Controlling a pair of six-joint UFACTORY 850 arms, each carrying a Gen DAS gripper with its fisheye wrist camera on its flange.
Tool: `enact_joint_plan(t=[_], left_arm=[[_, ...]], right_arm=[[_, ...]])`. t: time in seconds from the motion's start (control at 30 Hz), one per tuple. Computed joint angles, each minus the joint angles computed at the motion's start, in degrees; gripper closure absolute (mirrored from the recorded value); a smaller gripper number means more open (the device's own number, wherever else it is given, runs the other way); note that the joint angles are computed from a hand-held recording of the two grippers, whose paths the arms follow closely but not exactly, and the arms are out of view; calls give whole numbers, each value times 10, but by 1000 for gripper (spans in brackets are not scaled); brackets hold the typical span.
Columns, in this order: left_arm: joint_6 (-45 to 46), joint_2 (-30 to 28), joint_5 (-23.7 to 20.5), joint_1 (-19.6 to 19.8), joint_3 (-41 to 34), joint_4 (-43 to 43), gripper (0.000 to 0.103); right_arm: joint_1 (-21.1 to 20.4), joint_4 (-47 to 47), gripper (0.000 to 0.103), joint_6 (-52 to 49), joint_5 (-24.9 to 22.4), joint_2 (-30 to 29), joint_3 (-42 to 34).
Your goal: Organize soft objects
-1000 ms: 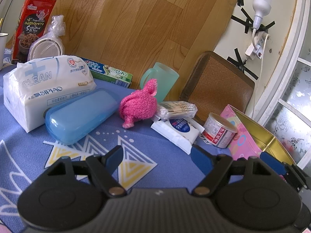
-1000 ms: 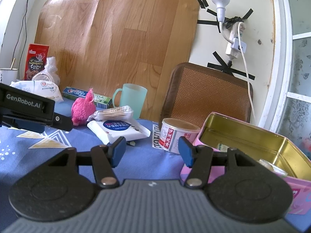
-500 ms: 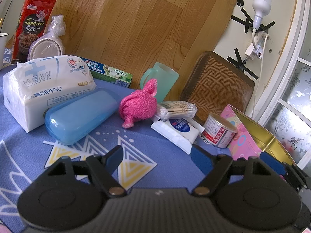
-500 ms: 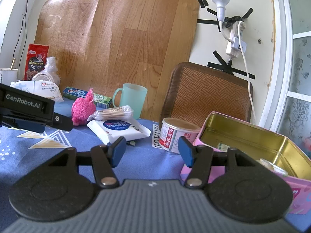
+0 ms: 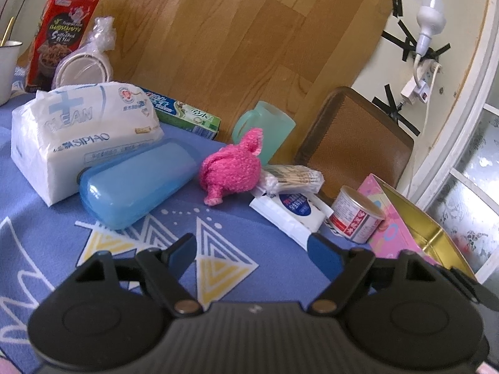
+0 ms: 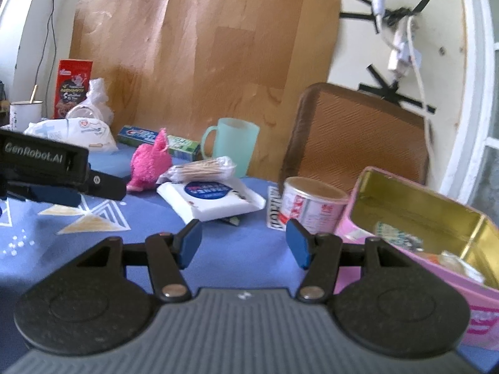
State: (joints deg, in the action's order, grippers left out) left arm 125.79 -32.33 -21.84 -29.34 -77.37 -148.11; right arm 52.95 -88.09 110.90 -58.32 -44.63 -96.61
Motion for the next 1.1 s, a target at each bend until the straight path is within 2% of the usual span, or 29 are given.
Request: enact_joint_plan(t=[0.23, 0.33, 0.47, 0.53, 0.57, 0.67, 0.83, 1.0, 1.1], left_arm=[[-28, -4, 4, 3, -5, 13, 22], [-33, -5, 6, 3, -7, 19, 22], [-39, -8, 11, 2, -12, 24, 22], [-42, -9, 11, 2, -13, 27, 22], [-43, -9, 11, 2, -13, 26, 22], [-47, -10, 10, 3, -13, 28, 22], [-52, -11, 10, 3, -14, 33, 22], [-61, -10, 9, 4, -14, 41, 22], [-70, -10, 9, 5, -14, 49, 22]], right_arm=[[-48, 14, 41, 18, 103, -11, -60], [-75, 49, 41, 45, 151, -27, -101], [-114, 129, 42, 62, 242, -48, -148], [-131, 199, 72, 39, 298, -56, -160], [-136, 210, 72, 44, 324, -53, -155], [-125, 166, 77, 83, 317, -36, -128], [-91, 1, 80, 217, 278, 44, 0], [-55, -77, 80, 323, 273, 133, 141], [-41, -95, 81, 349, 280, 167, 200]])
